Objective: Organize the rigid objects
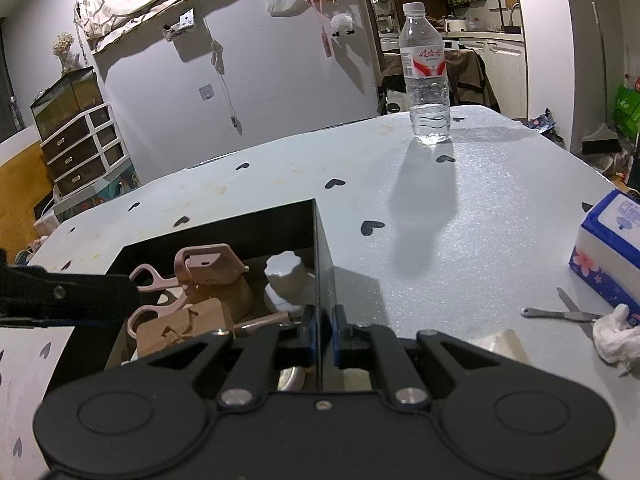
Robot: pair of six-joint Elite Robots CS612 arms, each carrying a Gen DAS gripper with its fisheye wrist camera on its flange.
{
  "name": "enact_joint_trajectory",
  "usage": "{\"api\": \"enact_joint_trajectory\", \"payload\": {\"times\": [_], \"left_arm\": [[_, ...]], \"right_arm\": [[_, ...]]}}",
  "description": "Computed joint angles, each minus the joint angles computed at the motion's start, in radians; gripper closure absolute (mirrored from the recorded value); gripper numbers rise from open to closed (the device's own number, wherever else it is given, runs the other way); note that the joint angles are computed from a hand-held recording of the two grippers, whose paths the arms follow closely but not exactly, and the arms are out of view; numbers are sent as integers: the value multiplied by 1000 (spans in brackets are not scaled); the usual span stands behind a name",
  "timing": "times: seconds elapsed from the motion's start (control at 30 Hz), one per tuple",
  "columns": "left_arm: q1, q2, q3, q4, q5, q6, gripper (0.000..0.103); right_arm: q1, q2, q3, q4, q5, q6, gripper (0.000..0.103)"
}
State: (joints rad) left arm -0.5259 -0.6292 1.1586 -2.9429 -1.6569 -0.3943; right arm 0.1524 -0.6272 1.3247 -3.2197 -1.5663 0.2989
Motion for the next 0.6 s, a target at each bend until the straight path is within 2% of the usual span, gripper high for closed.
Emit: {"api": "enact_joint_trajectory", "payload": {"times": [0.3,0.37,0.6], "left_arm": [[-6,-36,60,-51,44,19,8],[-8,-45,78,-67,66,25,4],[-16,-77,145,-146,145,49,2]], "right_arm": [[1,1,-3,4,-7,-6,96],[2,1,-4,6,-12,-8,96],[6,1,-5,10,-26,-23,96]]}}
